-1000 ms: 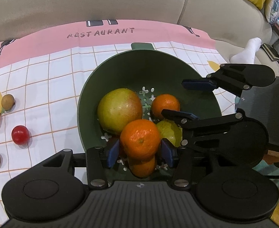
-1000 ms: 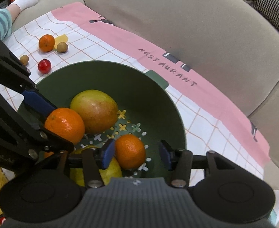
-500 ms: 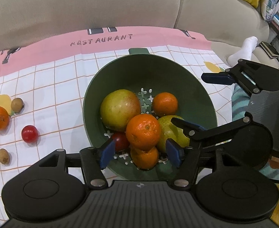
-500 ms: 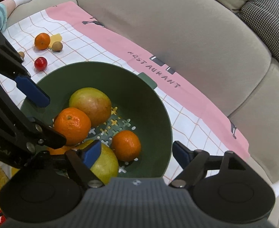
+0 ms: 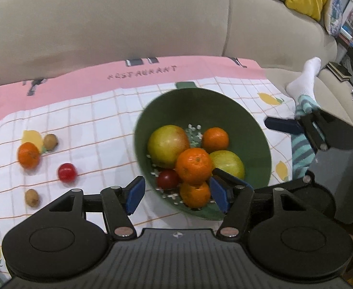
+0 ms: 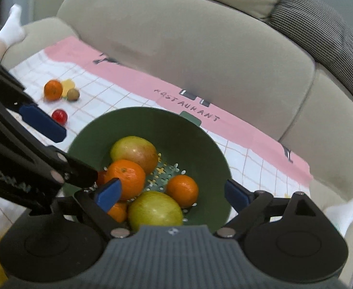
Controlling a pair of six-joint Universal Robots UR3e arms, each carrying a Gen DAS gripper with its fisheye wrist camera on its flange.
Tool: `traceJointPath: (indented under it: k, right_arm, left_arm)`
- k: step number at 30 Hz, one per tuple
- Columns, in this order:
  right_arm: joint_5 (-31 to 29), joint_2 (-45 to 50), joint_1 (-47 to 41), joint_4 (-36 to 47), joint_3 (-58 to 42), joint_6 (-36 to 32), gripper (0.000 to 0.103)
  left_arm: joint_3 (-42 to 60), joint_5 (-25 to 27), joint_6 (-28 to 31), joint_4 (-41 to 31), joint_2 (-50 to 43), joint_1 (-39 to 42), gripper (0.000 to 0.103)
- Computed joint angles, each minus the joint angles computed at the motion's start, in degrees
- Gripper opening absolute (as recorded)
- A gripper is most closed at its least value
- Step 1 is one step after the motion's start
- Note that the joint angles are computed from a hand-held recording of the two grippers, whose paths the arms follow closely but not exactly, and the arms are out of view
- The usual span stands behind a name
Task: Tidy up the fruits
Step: 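Open both grippers to drop the oranges into the colander, then move both grippers back toward the kiwi and red tomato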
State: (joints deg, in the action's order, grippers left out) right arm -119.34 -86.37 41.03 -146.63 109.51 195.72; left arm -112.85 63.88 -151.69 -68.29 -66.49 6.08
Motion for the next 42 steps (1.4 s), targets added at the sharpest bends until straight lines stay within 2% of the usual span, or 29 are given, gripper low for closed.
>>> traceJointPath:
  k: [5,14,21,28,37,42]
  right_arm:
    - [-3.25,2.73,4.03,-0.41,-2.47,7.97,0.089]
    - [-0.14,6.48,7.69,-9.96,-4.10,19.08,0.088]
    - [1.17,14.43,10.86,-13.20,-11.70,16.34,0.089]
    - [3.86,21.44,11.32,-11.08,-20.97,14.12,0.089]
    - [8.19,29.70,9.34,-7.77,-31.78,11.44,0.088]
    - [9.95,33.00,7.62,-6.30,-35.31,10.13,0.077]
  left_arm:
    - [-2.74,-2.09,3.04,-1.57,5.22,6.41,0.072]
    - [-7.47,-8.75,10.97,-5.61,13.64,21.37,0.072]
    - [-9.49,-12.57,14.65,-8.97,16.46,31.49,0.072]
    - [-11.14,-14.59,15.88,-8.86,15.73,39.14,0.072]
    - [-12.67,-13.10,11.61,-1.09,8.78,40.20,0.072]
    - [-12.88,-11.48,8.99,3.95,4.00,39.24,0.070]
